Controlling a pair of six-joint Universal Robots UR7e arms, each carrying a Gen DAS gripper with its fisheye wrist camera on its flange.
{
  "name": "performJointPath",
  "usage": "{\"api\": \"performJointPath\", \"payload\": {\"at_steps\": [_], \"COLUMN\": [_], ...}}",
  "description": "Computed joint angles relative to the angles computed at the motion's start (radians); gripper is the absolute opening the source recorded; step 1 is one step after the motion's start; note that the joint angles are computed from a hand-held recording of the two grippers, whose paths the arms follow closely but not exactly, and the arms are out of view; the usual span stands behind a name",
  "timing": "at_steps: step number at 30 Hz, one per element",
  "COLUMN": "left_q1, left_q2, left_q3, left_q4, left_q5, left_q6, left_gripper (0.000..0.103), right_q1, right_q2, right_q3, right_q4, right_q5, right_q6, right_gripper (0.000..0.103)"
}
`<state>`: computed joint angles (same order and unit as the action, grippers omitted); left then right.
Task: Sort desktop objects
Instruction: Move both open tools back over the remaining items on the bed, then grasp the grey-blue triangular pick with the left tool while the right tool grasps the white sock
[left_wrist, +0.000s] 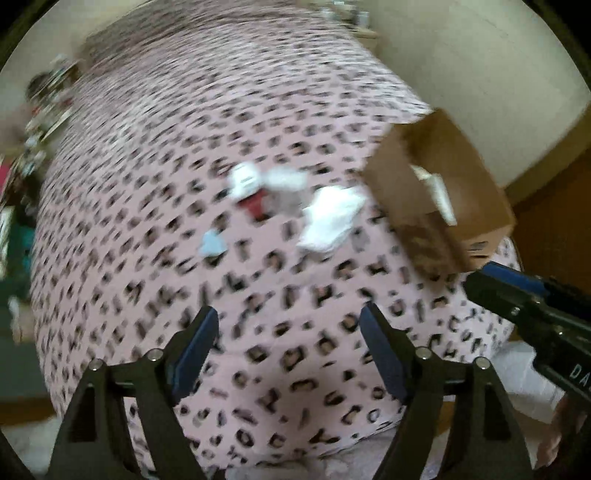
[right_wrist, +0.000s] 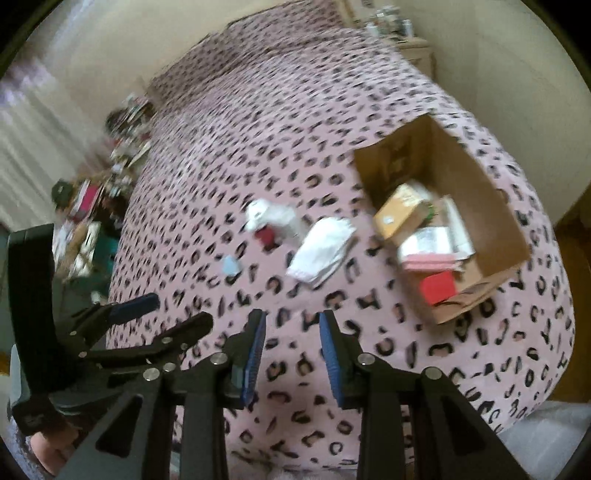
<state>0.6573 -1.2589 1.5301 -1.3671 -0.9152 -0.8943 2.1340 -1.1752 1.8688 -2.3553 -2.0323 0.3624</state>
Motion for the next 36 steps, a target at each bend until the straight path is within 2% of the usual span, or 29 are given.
{"api": "performJointPath", "payload": {"at_steps": [5, 8, 11, 13, 17, 23, 26, 30, 36], "left_q1": [0.024, 0.049, 0.071, 0.093, 0.164, 0.315, 0.383, 0.439, 0.472], "left_q2": [-0.107, -0.151, -0.163, -0.156, -0.107, 0.031, 0.095, 0.157, 0.213], "left_q3": [0.041, 0.058, 0.056, 0.048, 0.037, 0.0, -0.013, -0.03, -0.054], "left_q4": [0.161, 0.207, 0.225, 0.221, 0.109, -0.099, -0.176, -0.215, -0.246], "left_q5": [-0.005, -0.02, -0.018, -0.01, 0.022, 0.036, 0.035, 0.042, 0.043], "left_q6": [-0.206, -0.276, -0.296, -0.279, -0.158, 0.039, 0.08, 0.119, 0.182], "left_gripper": [0.083, 0.083, 0.084, 0.089, 0.099, 0.099, 0.099, 0.099, 0.099], "right_q1": [0.008, 0.003, 0.002, 0.002, -0.012, -0.081, -0.117, -0.167, -0.212], "right_q2": [0.07, 0.103, 0.132, 0.149, 0.187, 0.279, 0.336, 0.4, 0.478], "right_q3": [-0.017, -0.021, -0.031, -0.038, -0.057, -0.1, -0.126, -0.159, -0.219], "right_q4": [0.014, 0.005, 0.005, 0.0, -0.015, -0.051, -0.067, -0.089, -0.108], "right_q5": [0.068, 0.104, 0.102, 0.08, 0.01, -0.101, -0.166, -0.185, -0.19], "right_q6": [-0.002, 0.037, 0.073, 0.089, 0.131, 0.228, 0.276, 0.334, 0.36], "right_gripper": [0.032, 0.036, 0.037, 0.037, 0.049, 0.052, 0.052, 0.052, 0.052]}}
